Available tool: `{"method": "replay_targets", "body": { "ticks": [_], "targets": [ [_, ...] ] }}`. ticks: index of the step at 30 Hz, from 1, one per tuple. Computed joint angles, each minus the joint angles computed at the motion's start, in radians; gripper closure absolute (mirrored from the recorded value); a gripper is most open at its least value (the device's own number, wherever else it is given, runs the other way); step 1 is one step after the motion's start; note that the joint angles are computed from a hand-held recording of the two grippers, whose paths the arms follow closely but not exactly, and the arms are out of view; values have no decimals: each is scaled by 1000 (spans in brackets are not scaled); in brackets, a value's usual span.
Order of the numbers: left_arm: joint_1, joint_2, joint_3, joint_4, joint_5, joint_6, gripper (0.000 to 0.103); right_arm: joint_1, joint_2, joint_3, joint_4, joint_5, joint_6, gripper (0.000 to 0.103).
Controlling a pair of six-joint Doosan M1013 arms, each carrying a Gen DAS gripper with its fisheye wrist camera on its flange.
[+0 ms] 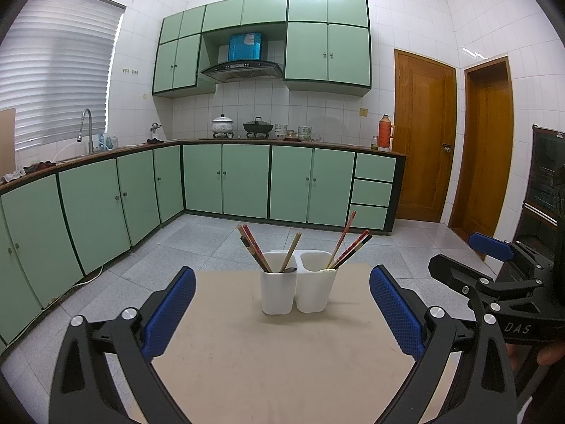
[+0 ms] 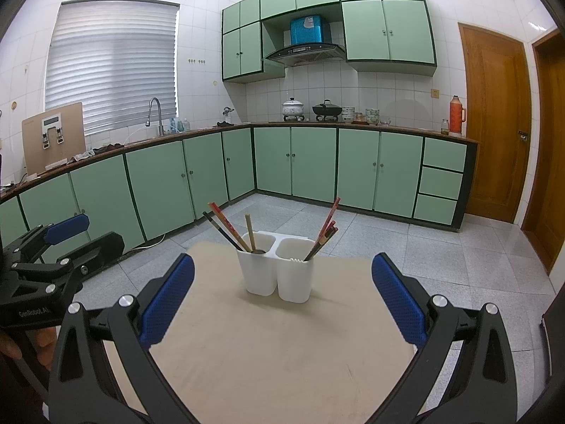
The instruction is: Organize utensils
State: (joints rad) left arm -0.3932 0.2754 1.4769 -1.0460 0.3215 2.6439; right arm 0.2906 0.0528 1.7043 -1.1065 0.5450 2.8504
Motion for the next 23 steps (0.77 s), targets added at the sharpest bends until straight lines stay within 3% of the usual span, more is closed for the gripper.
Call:
{"method": "replay_targets", "body": {
  "ticks": [23],
  "targets": [
    [1,1,0,3,2,-4,6,-4,-1,10,-12,-7,16,5]
  ]
}}
